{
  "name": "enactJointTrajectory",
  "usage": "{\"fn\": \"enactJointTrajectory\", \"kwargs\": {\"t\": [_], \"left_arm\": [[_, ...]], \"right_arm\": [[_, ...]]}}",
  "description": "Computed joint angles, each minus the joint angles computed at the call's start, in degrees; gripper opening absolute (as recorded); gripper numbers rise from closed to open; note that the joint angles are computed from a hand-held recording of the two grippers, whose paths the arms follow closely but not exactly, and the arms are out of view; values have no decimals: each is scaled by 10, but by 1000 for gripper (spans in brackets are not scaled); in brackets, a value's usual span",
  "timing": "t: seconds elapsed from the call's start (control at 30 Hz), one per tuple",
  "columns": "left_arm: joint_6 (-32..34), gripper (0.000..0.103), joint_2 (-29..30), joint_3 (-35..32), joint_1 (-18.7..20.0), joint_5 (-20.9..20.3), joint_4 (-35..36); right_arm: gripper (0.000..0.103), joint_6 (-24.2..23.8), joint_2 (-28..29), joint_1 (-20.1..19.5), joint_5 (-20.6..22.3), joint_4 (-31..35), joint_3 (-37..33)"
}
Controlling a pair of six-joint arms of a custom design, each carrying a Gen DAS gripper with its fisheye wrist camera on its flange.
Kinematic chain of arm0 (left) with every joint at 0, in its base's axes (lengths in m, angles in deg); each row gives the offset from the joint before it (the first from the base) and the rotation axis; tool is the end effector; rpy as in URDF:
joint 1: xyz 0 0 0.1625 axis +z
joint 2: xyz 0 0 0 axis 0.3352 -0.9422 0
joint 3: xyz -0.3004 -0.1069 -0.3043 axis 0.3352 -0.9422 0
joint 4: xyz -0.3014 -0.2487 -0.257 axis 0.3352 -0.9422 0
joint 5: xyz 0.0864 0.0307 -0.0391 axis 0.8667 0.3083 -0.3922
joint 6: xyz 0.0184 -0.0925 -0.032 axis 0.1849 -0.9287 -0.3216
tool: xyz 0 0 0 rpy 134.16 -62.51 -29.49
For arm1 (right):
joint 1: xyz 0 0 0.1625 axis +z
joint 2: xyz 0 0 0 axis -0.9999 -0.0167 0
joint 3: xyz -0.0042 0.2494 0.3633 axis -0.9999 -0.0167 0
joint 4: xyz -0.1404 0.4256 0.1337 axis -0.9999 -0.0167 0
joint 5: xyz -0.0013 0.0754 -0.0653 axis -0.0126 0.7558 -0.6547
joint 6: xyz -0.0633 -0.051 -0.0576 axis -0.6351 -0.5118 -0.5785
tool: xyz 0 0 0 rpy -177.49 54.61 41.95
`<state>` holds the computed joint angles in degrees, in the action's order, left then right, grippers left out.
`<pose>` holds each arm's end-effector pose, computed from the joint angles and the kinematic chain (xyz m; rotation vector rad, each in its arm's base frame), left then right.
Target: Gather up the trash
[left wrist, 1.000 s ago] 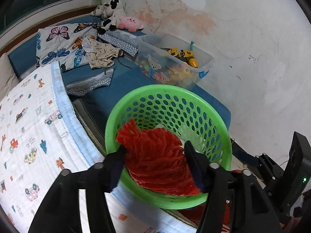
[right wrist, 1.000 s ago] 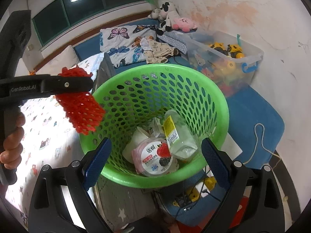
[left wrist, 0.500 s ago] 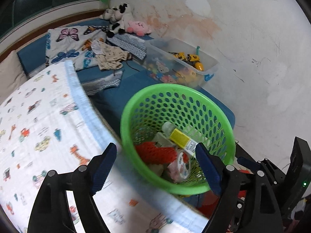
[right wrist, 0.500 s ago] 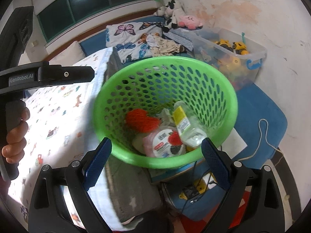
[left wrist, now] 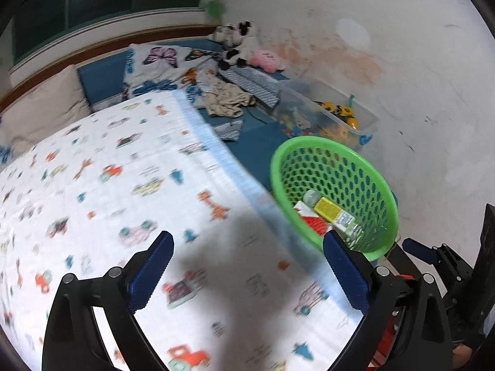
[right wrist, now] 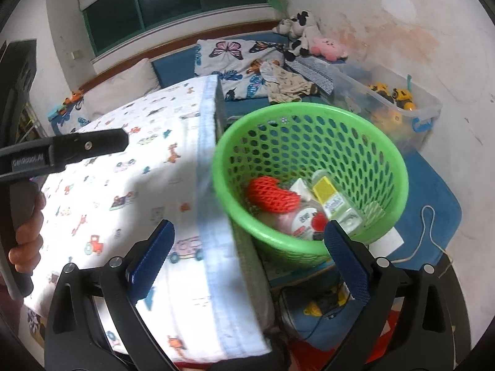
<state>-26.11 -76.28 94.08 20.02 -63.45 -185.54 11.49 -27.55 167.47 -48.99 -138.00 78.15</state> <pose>-0.4488 -0.6389 -0.0049 0.5029 2.4117 -0.8212 0.0016 -0.5802 0.3588 0.6105 -2.4250 0.8607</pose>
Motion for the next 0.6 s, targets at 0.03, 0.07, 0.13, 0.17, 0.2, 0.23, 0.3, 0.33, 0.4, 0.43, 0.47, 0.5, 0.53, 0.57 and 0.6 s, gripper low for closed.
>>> {"fn": "enactJointTrajectory", "kwargs": {"t": [0.03, 0.07, 0.13, 0.17, 0.2, 0.23, 0.3, 0.33, 0.4, 0.43, 0.47, 0.5, 0.53, 0.57, 0.6], "left_arm": [[-8, 94, -8, 13, -2, 8, -3], [-13, 95, -13, 22, -4, 15, -4], [-34, 95, -28, 42, -7, 29, 2], [-44, 95, -37, 54, -8, 33, 5], [-55, 95, -45, 66, -10, 40, 7], [-64, 96, -52, 76, -12, 48, 9], [-81, 96, -65, 97, -16, 65, 10], [-88, 96, -70, 104, -17, 71, 12], [-99, 96, -83, 125, -21, 83, 10], [-103, 96, -90, 136, -25, 91, 7], [-106, 96, -95, 145, -28, 100, 6], [-109, 96, -99, 153, -32, 109, 6], [-113, 96, -102, 156, -34, 112, 8], [-116, 96, -106, 163, -36, 115, 9], [-120, 96, -111, 171, -39, 119, 6]], "right_arm": [[96, 0, 0, 2, -3, -2, 3], [97, 1, -1, 5, -6, -5, 6], [98, 9, -3, 9, -9, -7, 11], [98, 17, -5, 9, -7, -2, 13], [98, 23, -7, 10, -4, 0, 16], [98, 31, -9, 10, -2, 5, 18], [98, 41, -13, 12, 0, 8, 23], [98, 47, -16, 12, 4, 10, 27], [98, 54, -21, 13, 8, 12, 33], [98, 56, -22, 15, 9, 12, 35], [98, 56, -24, 16, 9, 11, 38], [98, 55, -25, 18, 9, 8, 41], [98, 51, -26, 20, 7, 2, 45], [98, 48, -27, 22, 6, -2, 48], [98, 45, -28, 24, 5, -8, 52]]}}
